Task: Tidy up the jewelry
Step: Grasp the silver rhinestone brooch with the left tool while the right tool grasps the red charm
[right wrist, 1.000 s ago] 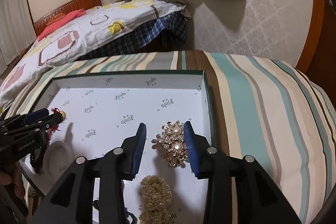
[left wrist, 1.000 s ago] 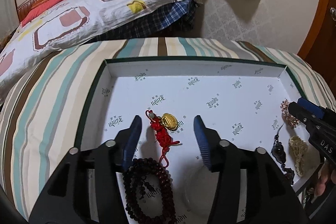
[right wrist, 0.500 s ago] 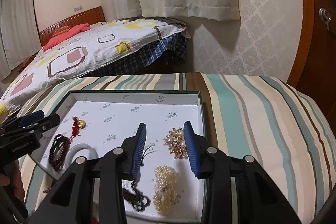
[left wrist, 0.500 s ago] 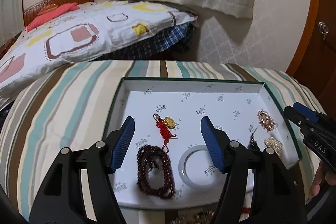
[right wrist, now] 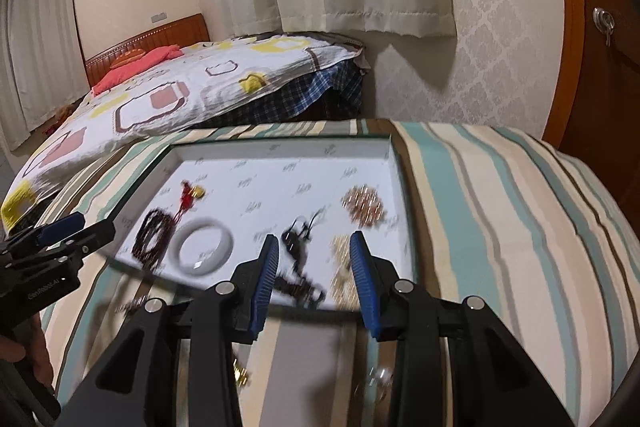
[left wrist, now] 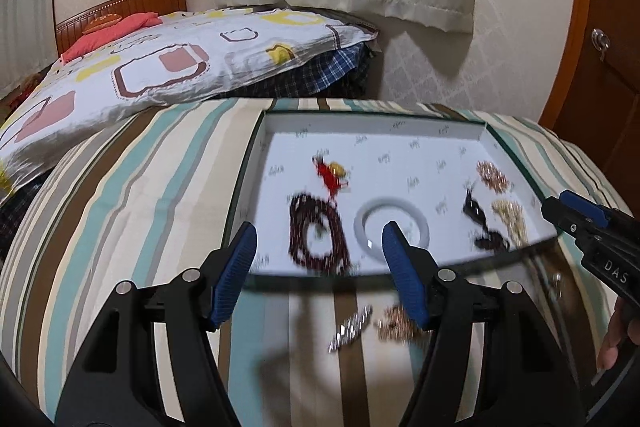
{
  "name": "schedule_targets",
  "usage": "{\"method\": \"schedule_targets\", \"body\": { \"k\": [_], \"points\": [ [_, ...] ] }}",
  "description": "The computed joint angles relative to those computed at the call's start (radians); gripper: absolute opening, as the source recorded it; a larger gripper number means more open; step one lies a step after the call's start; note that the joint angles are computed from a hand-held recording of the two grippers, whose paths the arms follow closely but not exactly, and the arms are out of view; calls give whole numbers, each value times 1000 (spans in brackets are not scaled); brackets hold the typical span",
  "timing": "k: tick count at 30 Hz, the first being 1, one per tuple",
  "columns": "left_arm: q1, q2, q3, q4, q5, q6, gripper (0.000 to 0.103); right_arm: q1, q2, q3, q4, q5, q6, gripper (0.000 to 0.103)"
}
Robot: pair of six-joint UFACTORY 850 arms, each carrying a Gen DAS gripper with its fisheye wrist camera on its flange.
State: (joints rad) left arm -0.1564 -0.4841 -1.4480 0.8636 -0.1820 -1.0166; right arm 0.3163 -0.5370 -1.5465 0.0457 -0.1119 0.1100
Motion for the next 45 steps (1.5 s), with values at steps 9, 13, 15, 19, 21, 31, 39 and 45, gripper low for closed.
{"method": "schedule_targets", "body": {
  "k": [9, 13, 15, 19, 21, 31, 39, 45],
  "points": [
    [-8, 23, 75, -94, -2, 97, 61, 10, 49, 100, 123, -4, -107, 38],
    [-9, 2, 60, -207, -23, 232, 46, 15, 58, 123, 146, -7, -126, 37],
    [-8, -2, 60, -270, -21, 299, 46, 14, 58, 126, 175, -10, -153, 37],
    [-9, -5, 60, -310, -14, 354, 46, 13, 54, 125, 234, -15, -208, 37],
    [-9, -10, 56, -351, -12, 406, 46, 13, 52, 123, 240, -17, -214, 37],
    [0, -38, 21, -609, -61, 678, 28, 11, 43, 120, 318, -24, -288, 37],
    [1, -28, 35, -609, -50, 684, 14, 19, 38, 112, 379, -37, -358, 38],
    [10, 3, 77, -500, -32, 557, 14, 36, 11, 71, 478, -77, -493, 37]
  ]
}}
